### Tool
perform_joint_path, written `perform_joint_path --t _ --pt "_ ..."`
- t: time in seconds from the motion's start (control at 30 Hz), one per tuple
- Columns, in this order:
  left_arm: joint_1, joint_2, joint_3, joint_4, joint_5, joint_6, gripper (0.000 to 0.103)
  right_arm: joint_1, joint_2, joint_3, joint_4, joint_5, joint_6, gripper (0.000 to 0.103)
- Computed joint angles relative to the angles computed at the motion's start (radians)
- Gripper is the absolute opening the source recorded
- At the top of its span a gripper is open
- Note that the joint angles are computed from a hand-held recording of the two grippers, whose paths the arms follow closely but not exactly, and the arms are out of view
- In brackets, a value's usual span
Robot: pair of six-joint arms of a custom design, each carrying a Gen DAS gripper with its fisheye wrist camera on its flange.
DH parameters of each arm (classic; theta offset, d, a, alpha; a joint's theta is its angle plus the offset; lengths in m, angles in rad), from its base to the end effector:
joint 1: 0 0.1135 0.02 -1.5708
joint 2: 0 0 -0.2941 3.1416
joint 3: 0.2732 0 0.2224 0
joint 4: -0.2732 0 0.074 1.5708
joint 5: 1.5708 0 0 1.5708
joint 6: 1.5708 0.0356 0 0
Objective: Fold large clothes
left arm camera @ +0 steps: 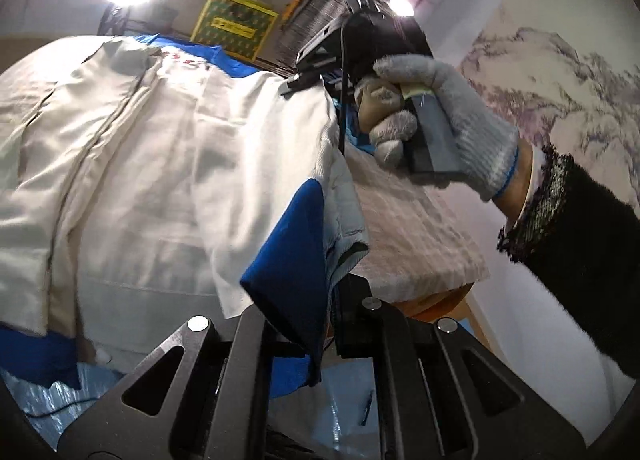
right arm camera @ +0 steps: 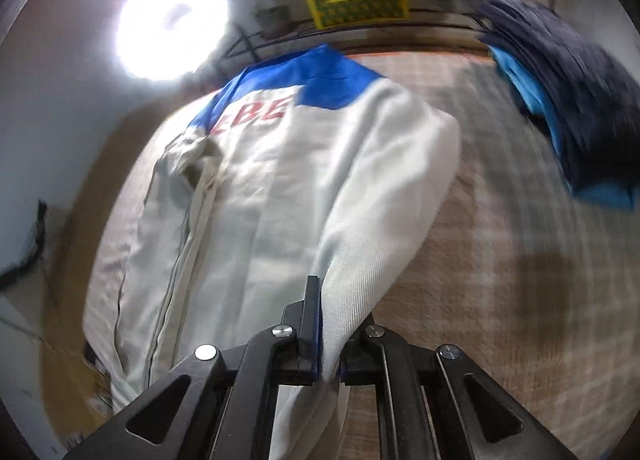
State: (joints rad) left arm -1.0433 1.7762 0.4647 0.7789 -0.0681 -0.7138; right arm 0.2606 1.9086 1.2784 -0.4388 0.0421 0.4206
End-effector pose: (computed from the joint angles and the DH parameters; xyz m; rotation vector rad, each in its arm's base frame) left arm 0.1467 -0.2470 0.1542 0.3272 2.2361 -0.9447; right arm 0.3662 0.0961 0.2172 0.2260 2.6399 0.1743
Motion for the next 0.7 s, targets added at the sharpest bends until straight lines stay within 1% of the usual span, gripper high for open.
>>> perform_joint_path --t 0.13,0.33,0.4,0.47,0.53,0.57,0.6,0.67,0.7 --pt "0.06 -0.023 -0.103 0.102 0.046 -0.085 0.006 0.124 0.117 0.201 -0.147 0.125 -0.056 0.004" --pt "0.127 -0.013 -0.26 0.25 0.056 -0.181 0.006 0.271 0.347 0.502 -0.301 0.219 -0.123 0.004" --pt "0.139 0.006 -0.292 0.28 0.046 -0.188 0.006 0.31 0.447 0.621 -0.356 0.247 -0.149 0.004" --pt "0.162 0.043 -0.321 0.322 0.057 -0.198 0.006 0.341 0.54 0.727 -0.411 0.275 -0.172 0.004" --pt "0.192 0.077 -0.341 0.363 0.084 -0.206 0.006 0.354 0.587 0.772 -0.434 0.28 -0.181 0.007" --pt "0.2 0.096 -0.351 0.389 0.095 -0.212 0.006 0.355 0.601 0.781 -0.434 0.276 -0.184 0.014" --pt "0.207 0.112 -0.359 0.41 0.107 -0.217 0.006 0.35 0.594 0.755 -0.406 0.249 -0.198 0.018" --pt "0.219 0.141 -0.369 0.447 0.126 -0.212 0.006 0.343 0.565 0.698 -0.353 0.22 -0.218 0.02" --pt "0.218 0.151 -0.375 0.462 0.128 -0.211 0.006 0.332 0.52 0.628 -0.3 0.178 -0.227 0.022"
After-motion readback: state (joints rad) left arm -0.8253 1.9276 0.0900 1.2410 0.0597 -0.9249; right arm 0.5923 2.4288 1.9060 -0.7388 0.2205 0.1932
